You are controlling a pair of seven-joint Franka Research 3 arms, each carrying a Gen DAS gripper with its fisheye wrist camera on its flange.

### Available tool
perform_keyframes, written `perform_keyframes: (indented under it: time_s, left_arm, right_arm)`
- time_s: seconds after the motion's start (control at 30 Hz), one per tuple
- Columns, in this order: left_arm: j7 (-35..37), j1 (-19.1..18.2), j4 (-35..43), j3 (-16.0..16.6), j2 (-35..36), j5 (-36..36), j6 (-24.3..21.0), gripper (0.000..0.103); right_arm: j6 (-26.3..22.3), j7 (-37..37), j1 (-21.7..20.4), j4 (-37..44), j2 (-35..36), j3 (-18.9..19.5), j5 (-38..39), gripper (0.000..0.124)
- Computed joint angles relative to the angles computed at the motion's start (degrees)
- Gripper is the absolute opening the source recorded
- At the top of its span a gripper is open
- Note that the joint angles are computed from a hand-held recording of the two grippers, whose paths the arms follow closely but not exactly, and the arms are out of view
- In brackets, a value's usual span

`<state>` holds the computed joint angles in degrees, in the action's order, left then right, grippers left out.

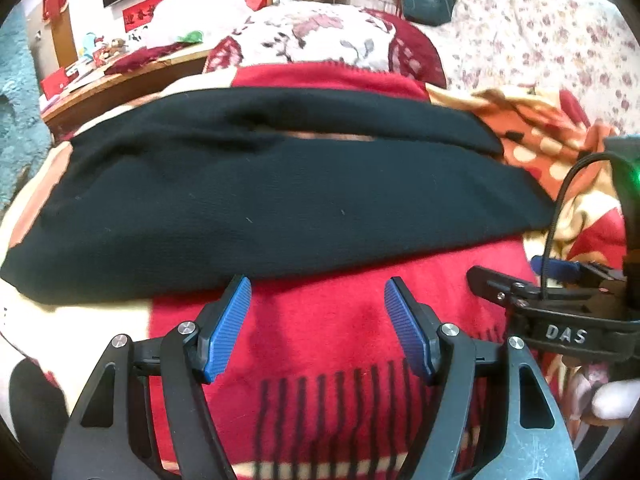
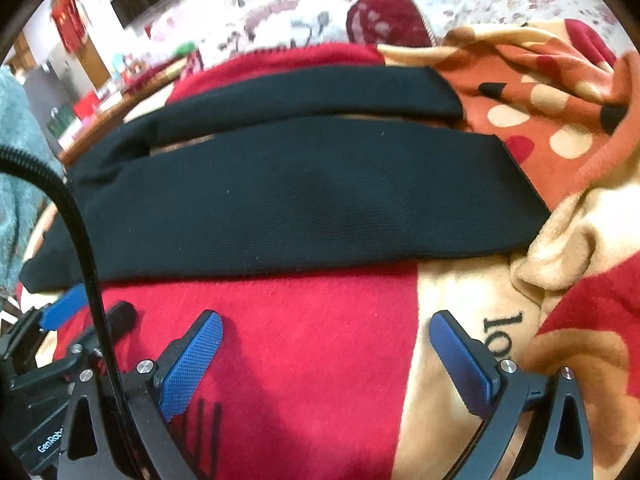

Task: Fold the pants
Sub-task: 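Move both grippers open toward the end of the black pants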

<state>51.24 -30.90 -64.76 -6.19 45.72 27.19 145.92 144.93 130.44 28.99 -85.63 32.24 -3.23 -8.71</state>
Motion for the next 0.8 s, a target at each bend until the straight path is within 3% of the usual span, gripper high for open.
perform_keyframes:
  time_s: [0.13, 0.23, 0.3, 0.43, 0.5, 0.53, 0.63, 0.8]
  left_arm:
    - [-4.6, 0.2, -4.3, 1.9, -4.0, 2.0, 3.7, 0.07]
    - [-7.3, 0.5, -5.3, 2.8, -6.0, 3.6, 3.5, 0.07]
    - [-8.2, 0.4, -5.3, 3.3, -6.9, 5.2, 2.3, 0.07]
    - [-7.9, 2.2, -6.5, 2.1, -8.4, 5.7, 2.7, 0.07]
    - [-7.7, 2.9, -6.5, 1.8, -8.9, 5.5, 2.4, 0.07]
    - [-8.0, 3.0, -6.8, 1.9, -9.3, 5.8, 2.3, 0.07]
    - [-9.7, 2.8, -7.4, 2.6, -10.1, 7.1, 1.7, 0.07]
    - [-12.2, 3.3, -9.2, 2.9, -11.4, 9.1, 1.5, 0.07]
  right_arm:
    - [-0.3, -4.3, -2.8, 1.7, 0.0, 3.3, 5.7, 0.092]
    - [2.3, -5.4, -1.9, 1.5, -1.1, 2.7, 5.8, 0.084]
    - [6.1, -4.2, -0.2, 0.4, -2.3, 1.1, 3.4, 0.084]
    - [18.4, -0.5, 3.4, -2.3, -4.1, -2.9, -2.1, 0.084]
    - [22.5, -2.6, 2.8, -2.0, -3.8, -2.2, -1.7, 0.084]
    - [22.0, -6.3, 0.6, -0.3, -2.9, 0.7, 0.6, 0.084]
    - [18.2, -11.3, -0.8, 5.0, -0.1, 2.9, 4.9, 0.084]
    - [16.6, -9.3, 3.1, 6.2, 0.5, -1.3, 3.5, 0.084]
